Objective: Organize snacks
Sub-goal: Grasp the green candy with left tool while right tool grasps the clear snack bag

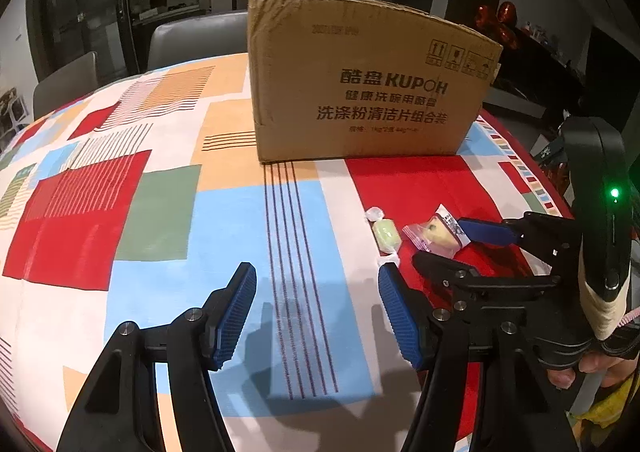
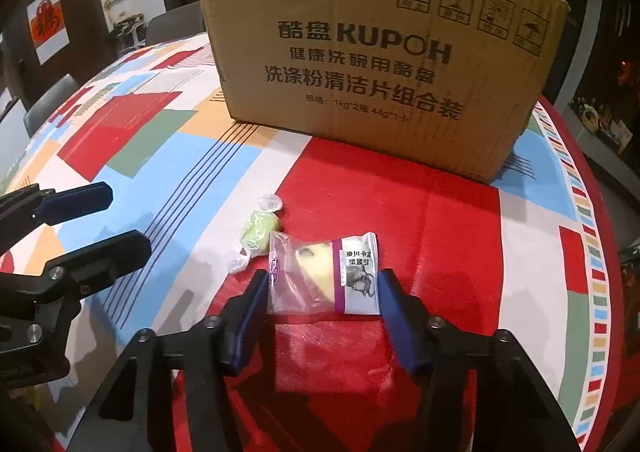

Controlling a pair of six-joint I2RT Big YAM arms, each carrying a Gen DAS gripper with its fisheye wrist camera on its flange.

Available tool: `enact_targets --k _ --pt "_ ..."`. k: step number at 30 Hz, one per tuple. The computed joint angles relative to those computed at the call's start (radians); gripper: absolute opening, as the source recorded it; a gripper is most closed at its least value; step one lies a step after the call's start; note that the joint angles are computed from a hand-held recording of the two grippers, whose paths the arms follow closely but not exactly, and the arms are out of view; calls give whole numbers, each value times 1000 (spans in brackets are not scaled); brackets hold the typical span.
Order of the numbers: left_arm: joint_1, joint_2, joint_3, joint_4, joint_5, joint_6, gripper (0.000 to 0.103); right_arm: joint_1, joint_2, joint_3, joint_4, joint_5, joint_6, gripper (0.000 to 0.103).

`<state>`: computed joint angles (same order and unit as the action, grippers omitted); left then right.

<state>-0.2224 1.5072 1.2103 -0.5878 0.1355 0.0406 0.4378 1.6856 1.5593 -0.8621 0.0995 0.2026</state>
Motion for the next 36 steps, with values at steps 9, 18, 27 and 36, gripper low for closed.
enact_targets --k 9,18,27,36 --pt "-22 31 36 -20 31 -2 62 -11 -38 -53 49 -7 37 52" --pt "-43 87 87 -37 65 -16 61 -38 -94 -99 85 0 103 52" --pt "-68 157 145 -50 70 -33 46 -62 -119 -125 113 9 160 52" --pt "-86 185 164 -41 21 -48 21 -71 -121 -130 128 -1 172 52"
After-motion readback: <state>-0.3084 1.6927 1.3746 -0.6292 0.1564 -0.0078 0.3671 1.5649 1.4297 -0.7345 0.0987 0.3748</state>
